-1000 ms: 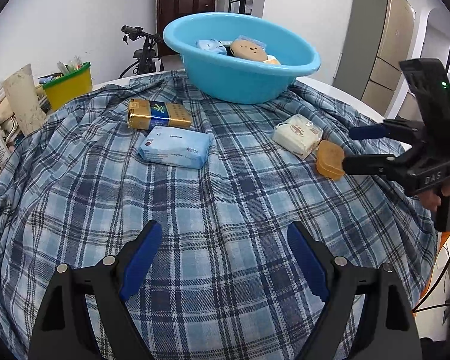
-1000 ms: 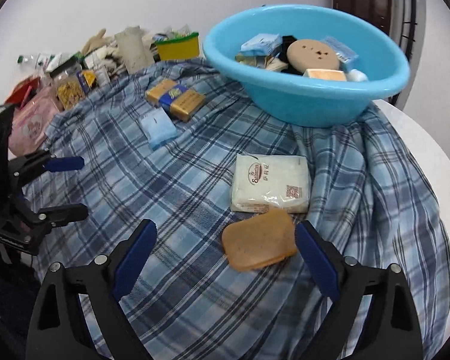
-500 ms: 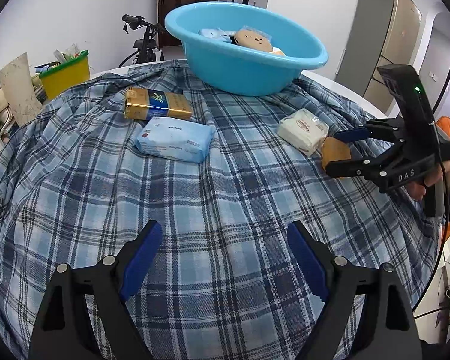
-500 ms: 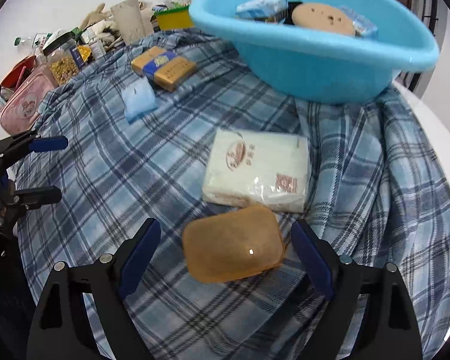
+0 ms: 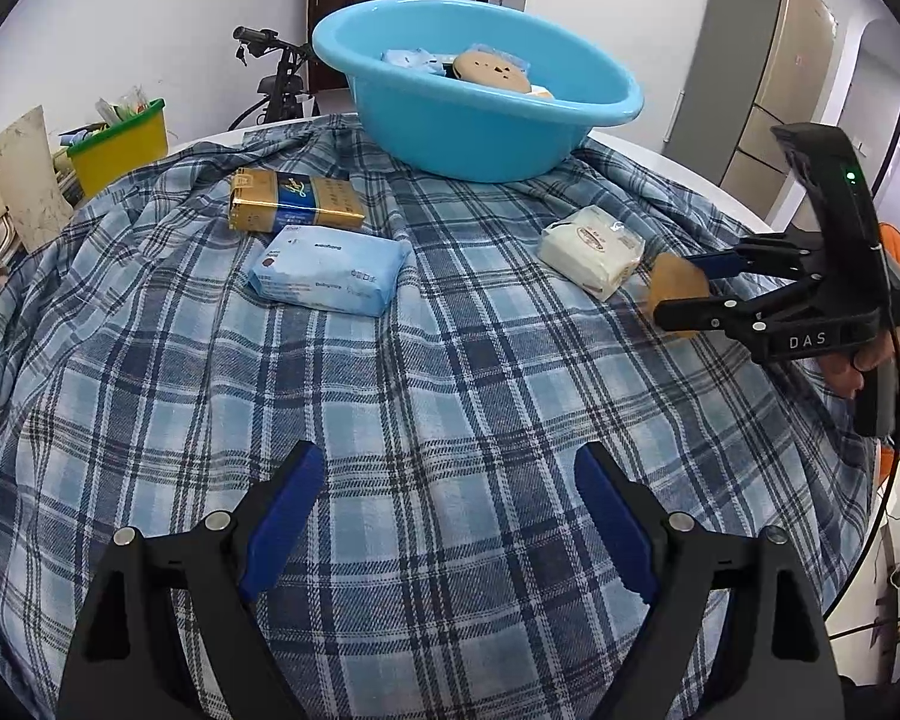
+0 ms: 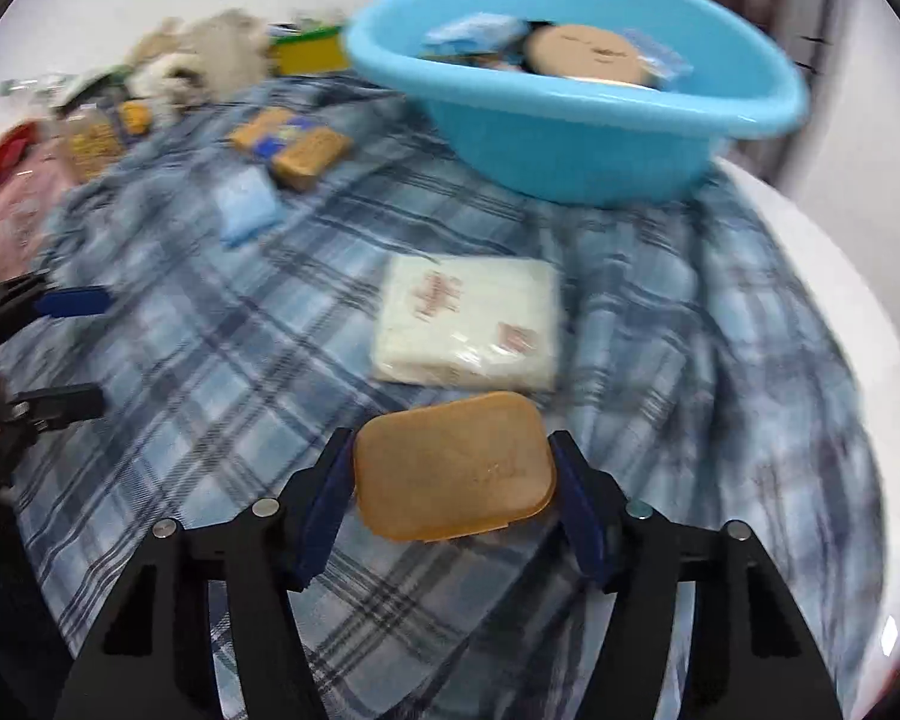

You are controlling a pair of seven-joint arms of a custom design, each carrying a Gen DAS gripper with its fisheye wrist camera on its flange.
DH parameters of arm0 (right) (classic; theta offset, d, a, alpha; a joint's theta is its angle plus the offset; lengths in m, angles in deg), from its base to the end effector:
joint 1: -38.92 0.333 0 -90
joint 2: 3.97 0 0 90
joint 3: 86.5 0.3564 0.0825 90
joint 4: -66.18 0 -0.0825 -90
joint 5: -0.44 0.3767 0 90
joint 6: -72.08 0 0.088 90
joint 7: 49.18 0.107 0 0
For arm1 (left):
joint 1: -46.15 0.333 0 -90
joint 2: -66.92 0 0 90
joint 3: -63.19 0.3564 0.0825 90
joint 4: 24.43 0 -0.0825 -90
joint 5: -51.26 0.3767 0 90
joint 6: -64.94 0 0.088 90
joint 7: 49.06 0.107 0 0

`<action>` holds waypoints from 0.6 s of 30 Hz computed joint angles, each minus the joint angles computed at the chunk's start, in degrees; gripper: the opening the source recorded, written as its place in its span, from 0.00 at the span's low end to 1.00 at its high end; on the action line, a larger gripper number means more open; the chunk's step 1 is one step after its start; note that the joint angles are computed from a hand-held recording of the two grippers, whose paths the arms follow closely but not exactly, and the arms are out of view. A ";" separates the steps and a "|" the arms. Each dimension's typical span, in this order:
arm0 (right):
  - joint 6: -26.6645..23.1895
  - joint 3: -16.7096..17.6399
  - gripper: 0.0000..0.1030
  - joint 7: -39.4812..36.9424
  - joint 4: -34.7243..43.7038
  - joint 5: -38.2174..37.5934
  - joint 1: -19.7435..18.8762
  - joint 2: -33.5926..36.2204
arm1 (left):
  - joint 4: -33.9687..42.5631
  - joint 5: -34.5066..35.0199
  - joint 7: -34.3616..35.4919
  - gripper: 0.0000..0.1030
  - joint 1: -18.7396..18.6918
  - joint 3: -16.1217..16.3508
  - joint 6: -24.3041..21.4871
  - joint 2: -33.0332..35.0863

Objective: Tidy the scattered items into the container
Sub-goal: 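Lower the right tool onto the amber soap bar and close on it, then lift the amber soap bar with the right tool toward the basin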

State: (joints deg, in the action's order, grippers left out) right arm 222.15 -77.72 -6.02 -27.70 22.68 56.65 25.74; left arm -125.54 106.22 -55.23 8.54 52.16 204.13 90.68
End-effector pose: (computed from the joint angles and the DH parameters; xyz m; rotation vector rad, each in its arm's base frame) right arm 0.6683 0.3011 0.4069 -2.4720 0.7941 -0.2390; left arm 0.4684 -0.5032 0.4018 -2.0112 1.6603 -0.6975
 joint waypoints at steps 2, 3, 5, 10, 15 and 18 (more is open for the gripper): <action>1.25 -0.86 0.61 4.65 -2.57 1.13 0.74 -1.68 | -0.16 0.13 -0.37 0.85 -0.11 0.05 -0.09 -0.11; 0.96 0.09 0.61 5.71 -3.90 3.36 -0.07 -2.61 | -0.30 0.25 -0.83 0.85 -0.14 0.10 0.05 -0.18; 1.24 2.16 0.61 6.56 -6.90 8.61 -1.54 -4.47 | -0.45 0.49 -2.18 0.85 -0.27 0.21 0.15 -0.22; 13.03 -1.09 0.61 17.78 -18.00 6.73 4.78 -9.77 | -0.04 1.25 -3.62 0.85 -1.15 0.09 -2.17 -0.25; 19.09 -5.25 0.61 29.44 -23.35 -3.80 10.23 -11.44 | 0.42 1.41 -3.13 0.85 -1.16 -0.40 -2.52 -0.04; 20.31 -8.91 0.61 34.96 -23.81 -12.10 13.51 -11.20 | 0.91 1.67 -2.88 0.85 -1.48 -0.44 -2.60 0.22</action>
